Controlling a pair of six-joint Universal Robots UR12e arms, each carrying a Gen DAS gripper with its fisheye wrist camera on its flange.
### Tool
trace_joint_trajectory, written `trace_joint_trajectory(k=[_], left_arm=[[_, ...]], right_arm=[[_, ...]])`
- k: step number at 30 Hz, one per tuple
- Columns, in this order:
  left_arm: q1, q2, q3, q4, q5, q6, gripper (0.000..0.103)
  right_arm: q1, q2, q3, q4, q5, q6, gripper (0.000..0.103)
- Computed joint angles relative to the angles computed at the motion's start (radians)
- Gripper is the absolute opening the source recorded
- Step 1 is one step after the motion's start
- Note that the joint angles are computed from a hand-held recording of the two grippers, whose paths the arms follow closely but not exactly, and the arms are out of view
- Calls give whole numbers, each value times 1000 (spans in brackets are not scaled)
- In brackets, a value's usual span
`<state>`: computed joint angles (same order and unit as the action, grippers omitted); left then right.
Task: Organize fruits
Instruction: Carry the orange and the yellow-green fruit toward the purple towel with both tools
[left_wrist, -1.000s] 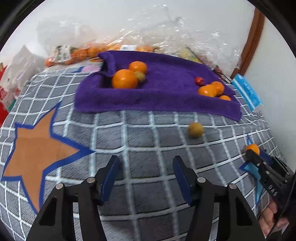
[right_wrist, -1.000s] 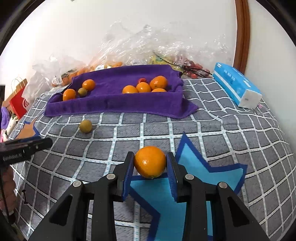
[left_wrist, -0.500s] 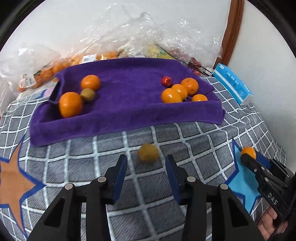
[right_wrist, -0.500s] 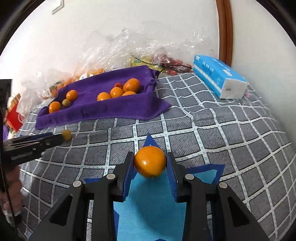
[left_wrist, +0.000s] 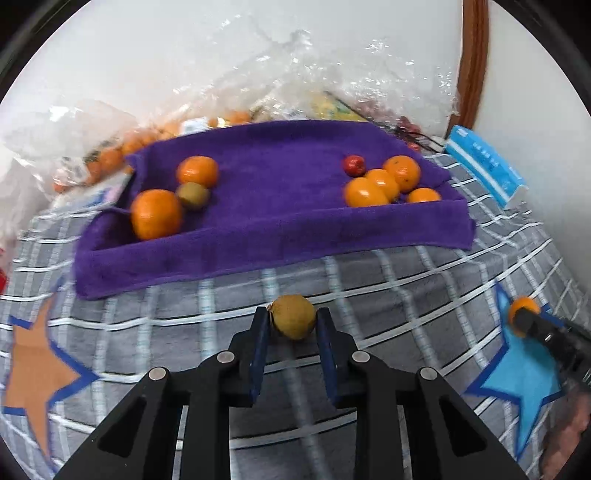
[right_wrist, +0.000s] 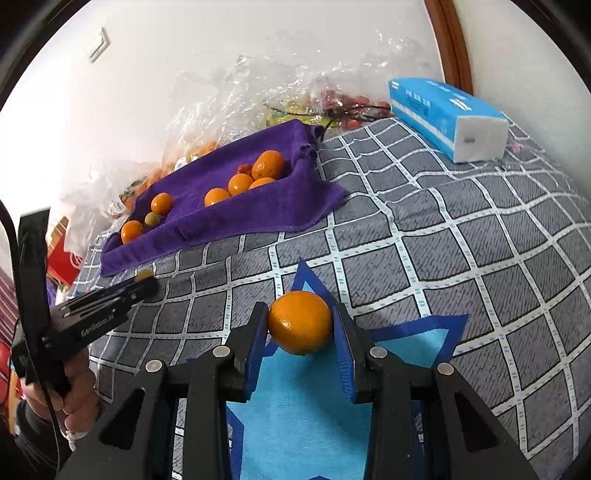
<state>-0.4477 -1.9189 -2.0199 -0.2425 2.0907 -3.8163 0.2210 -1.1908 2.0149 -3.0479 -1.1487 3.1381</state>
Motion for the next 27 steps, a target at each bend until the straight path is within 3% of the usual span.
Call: trace_joint_trajectory(k=[3, 8, 13, 21, 27], left_arm=[[-1, 18, -26, -14, 33, -25, 25], [6, 60, -82, -22, 55, -132, 25], [24, 78, -125, 46, 7, -175, 25], [23, 78, -144, 128, -30, -113, 25], [14, 107, -155, 97, -8, -89, 25]], right_arm=[[-1, 0, -2, 11, 17, -18, 35], [-2, -1, -2, 28, 47, -54, 35], [7, -5, -1, 35, 45, -102, 35], [45, -7, -4, 14, -91, -126, 35], [63, -7, -15, 28, -158, -86, 35]])
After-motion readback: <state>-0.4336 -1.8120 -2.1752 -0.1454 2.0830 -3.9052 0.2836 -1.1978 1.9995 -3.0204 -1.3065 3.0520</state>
